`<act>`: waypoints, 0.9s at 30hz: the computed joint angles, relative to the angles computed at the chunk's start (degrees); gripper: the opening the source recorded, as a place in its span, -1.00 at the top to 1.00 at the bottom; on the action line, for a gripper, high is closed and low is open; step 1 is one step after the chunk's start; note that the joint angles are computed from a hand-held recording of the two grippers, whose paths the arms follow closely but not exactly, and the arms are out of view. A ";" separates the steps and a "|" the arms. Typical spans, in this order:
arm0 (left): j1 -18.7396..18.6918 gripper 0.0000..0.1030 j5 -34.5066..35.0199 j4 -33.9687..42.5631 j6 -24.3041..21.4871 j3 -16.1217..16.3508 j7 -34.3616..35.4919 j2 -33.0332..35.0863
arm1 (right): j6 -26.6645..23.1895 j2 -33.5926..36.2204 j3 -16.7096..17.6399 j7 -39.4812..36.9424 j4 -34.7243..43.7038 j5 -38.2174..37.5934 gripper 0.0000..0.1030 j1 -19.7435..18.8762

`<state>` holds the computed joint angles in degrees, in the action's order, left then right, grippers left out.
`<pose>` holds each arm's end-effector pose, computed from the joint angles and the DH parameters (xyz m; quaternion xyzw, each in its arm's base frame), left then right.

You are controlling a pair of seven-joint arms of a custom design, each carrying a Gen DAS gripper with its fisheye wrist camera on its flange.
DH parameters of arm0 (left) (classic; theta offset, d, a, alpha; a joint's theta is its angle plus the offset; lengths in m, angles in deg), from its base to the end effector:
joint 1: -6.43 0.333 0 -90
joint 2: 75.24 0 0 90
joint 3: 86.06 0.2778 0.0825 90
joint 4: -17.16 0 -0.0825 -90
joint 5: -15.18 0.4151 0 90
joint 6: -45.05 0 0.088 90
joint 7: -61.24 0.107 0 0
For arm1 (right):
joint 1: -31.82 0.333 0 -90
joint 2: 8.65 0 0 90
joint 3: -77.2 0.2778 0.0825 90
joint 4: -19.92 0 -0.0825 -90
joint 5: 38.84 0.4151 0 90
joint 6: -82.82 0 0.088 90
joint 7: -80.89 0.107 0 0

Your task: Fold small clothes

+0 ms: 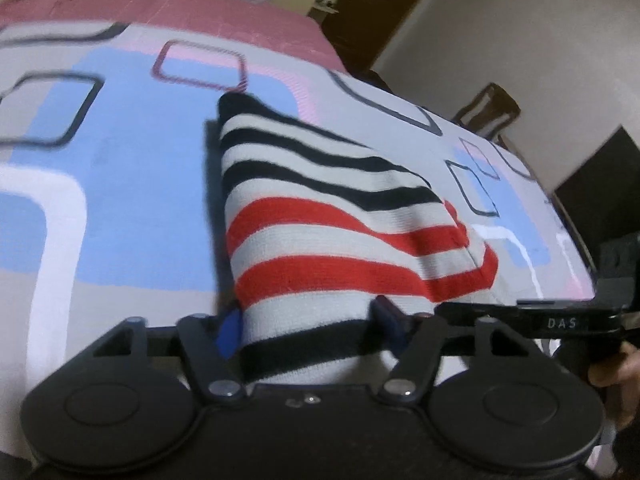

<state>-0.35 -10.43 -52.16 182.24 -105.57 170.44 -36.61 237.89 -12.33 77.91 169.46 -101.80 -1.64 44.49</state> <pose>0.7325 -0.2834 0.4207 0.5067 -0.7752 0.3752 0.0383 0.5896 0.1188 0.4546 -0.5709 0.7317 -0.0195 0.3718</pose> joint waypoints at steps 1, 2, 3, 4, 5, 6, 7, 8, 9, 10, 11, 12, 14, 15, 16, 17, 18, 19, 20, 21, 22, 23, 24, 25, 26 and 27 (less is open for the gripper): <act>0.17 -0.06 -0.06 -0.46 0.22 -0.18 0.64 -0.51 | 0.88 -0.58 0.55 2.79 -0.47 -3.47 0.30 -0.07; 0.53 -0.04 -0.44 -1.28 0.59 -0.50 1.54 -1.26 | 1.72 -1.01 0.91 4.68 -0.89 -5.62 0.31 0.02; 0.87 -0.01 -0.98 -1.86 0.89 -0.79 2.34 -1.75 | 2.65 -1.69 1.29 6.82 -1.50 -7.99 0.33 0.13; 1.33 0.01 -1.83 -2.76 1.31 -1.18 3.16 -2.50 | 3.22 -2.39 1.64 9.09 -2.04 -10.47 0.34 0.21; 1.75 0.02 -2.63 -3.60 1.66 -1.51 4.12 -3.22 | 3.54 -2.82 1.86 11.09 -2.14 -12.89 0.34 0.23; 2.23 0.03 -3.57 -4.42 1.99 -1.86 5.27 -3.96 | 3.71 -2.89 2.16 13.15 -1.81 -15.28 0.35 0.31; 2.78 0.03 -4.62 -5.18 2.14 -2.23 6.55 -4.74 | 3.65 -3.32 2.31 14.68 -1.73 -17.25 0.35 0.41; 3.41 0.03 -5.71 -6.08 2.14 -2.51 7.95 -5.71 | 3.47 -3.42 2.48 16.02 -1.27 -19.05 0.35 0.55; 4.00 0.03 -6.77 -6.79 2.00 -2.65 9.28 -6.58 | 3.37 -3.55 2.95 18.10 -0.81 -21.78 0.35 0.59; 4.68 0.03 -7.93 -7.49 1.68 -2.71 10.60 -7.46 | 3.22 -3.53 3.44 20.24 -0.23 -24.40 0.35 0.67; 5.49 0.03 -9.14 -8.25 1.22 -2.66 12.00 -8.44 | 3.17 -3.21 3.72 21.88 0.48 -26.07 0.35 0.92; 5.91 0.03 -10.00 -8.79 0.89 -2.36 12.93 -9.24 | 2.96 -3.10 3.98 23.37 1.15 -27.28 0.35 1.29; 7.31 0.03 -12.20 -10.52 0.29 -1.73 15.37 -11.26 | 2.71 -2.24 4.60 25.84 2.98 -29.85 0.36 2.10; 7.83 0.03 -13.05 -11.30 0.02 -1.25 16.32 -12.16 | 2.46 -1.32 4.95 27.13 4.37 -31.25 0.36 2.56; 8.45 0.03 -13.83 -12.01 -0.38 -0.67 17.33 -13.01 | 2.19 0.01 5.33 28.46 6.18 -32.61 0.35 3.10; 9.13 0.03 -14.60 -12.80 -0.79 -0.04 18.33 -13.87 | 1.79 1.46 5.64 29.44 8.19 -33.71 0.35 3.77; 9.84 0.03 -15.37 -13.51 -1.24 0.63 19.18 -14.61 | 1.39 3.47 5.86 30.19 10.68 -34.69 0.36 4.45; 10.31 0.03 -15.88 -13.89 -1.67 1.33 19.64 -15.05 | 1.03 5.52 6.13 31.09 13.16 -35.67 0.35 5.30; 11.05 0.03 -16.51 -14.46 -2.22 2.04 20.28 -15.59 | 0.76 7.49 6.29 31.88 15.46 -36.37 0.35 6.16; 11.63 0.03 -16.86 -14.68 -2.89 2.73 20.70 -15.87 | 0.55 9.29 6.34 32.57 17.45 -36.99 0.35 6.97; 12.29 0.03 -17.05 -14.91 -3.62 3.49 21.12 -16.09 | 0.29 11.22 6.37 33.40 19.62 -37.78 0.35 7.87; 12.73 0.03 -17.00 -14.65 -4.29 4.11 21.41 -15.94 | -0.10 13.33 6.38 34.29 22.05 -38.59 0.36 8.86; 13.21 0.03 -16.87 -14.20 -5.10 4.67 21.63 -15.65 | -0.49 15.26 6.33 35.01 24.23 -39.11 0.35 9.76; 13.76 0.03 -16.66 -13.62 -5.97 5.19 21.89 -15.21 | -0.93 17.37 6.24 35.82 26.67 -39.52 0.35 10.65; 14.35 0.03 -16.45 -12.81 -7.00 5.59 22.23 -14.58 | -1.33 19.56 6.16 36.44 29.12 -39.78 0.35 11.52; 14.88 0.03 -16.33 -12.00 -7.80 5.83 22.63 -13.88 | -1.71 21.54 6.13 36.52 31.24 -39.58 0.35 12.05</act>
